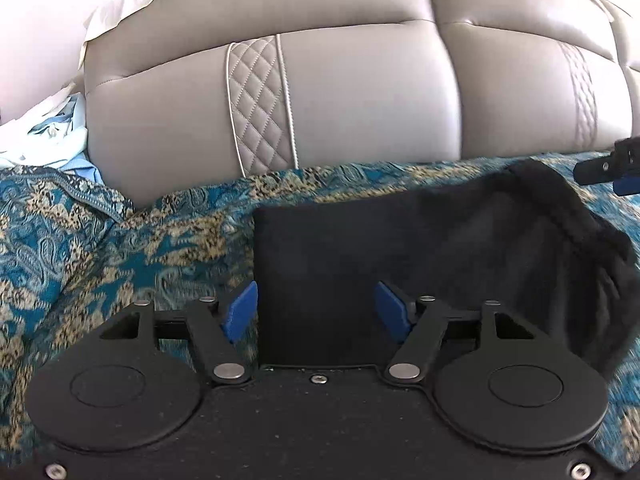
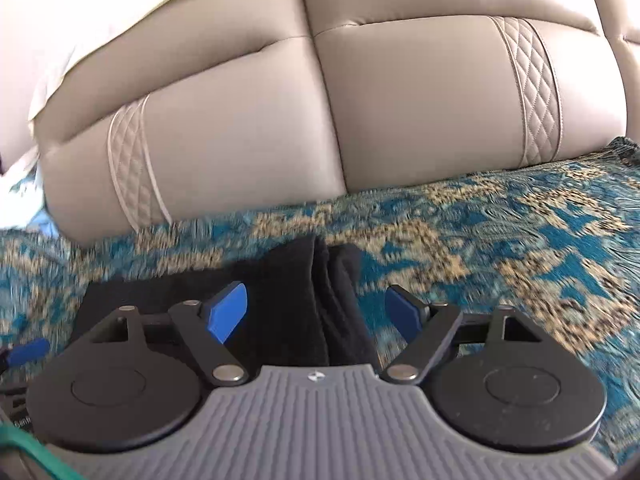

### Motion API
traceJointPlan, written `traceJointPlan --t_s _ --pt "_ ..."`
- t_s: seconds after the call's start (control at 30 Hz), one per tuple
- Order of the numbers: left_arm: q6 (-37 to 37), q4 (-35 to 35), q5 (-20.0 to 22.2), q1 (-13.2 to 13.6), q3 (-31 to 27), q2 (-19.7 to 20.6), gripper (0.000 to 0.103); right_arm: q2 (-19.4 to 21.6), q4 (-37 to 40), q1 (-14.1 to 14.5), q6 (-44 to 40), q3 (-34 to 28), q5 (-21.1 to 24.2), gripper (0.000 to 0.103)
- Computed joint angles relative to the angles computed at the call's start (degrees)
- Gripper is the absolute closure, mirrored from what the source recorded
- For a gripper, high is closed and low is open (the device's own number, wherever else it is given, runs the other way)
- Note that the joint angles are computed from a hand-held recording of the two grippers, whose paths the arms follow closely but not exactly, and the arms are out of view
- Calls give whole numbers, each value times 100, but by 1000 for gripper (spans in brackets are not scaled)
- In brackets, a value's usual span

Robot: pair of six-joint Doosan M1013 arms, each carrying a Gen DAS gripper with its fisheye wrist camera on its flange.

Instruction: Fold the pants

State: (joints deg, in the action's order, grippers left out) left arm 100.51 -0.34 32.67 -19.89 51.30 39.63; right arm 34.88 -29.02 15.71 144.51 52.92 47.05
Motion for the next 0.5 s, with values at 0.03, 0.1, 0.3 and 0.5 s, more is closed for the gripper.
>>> traceJointPlan --t_s 0.03,0.1,0.3,0.5 --pt "22 -40 -44 -2 139 -78 36 -54 -50 47 -62 83 37 17" --pt "94 -126 -116 -6 359 -198 34 -136 -118 125 -164 224 64 18" --pt "-221 258 -149 -67 759 -398 27 -119 37 281 -1025 314 617 31" --pt "-590 755 -114 -137 969 -489 26 -265 122 269 -826 631 456 29"
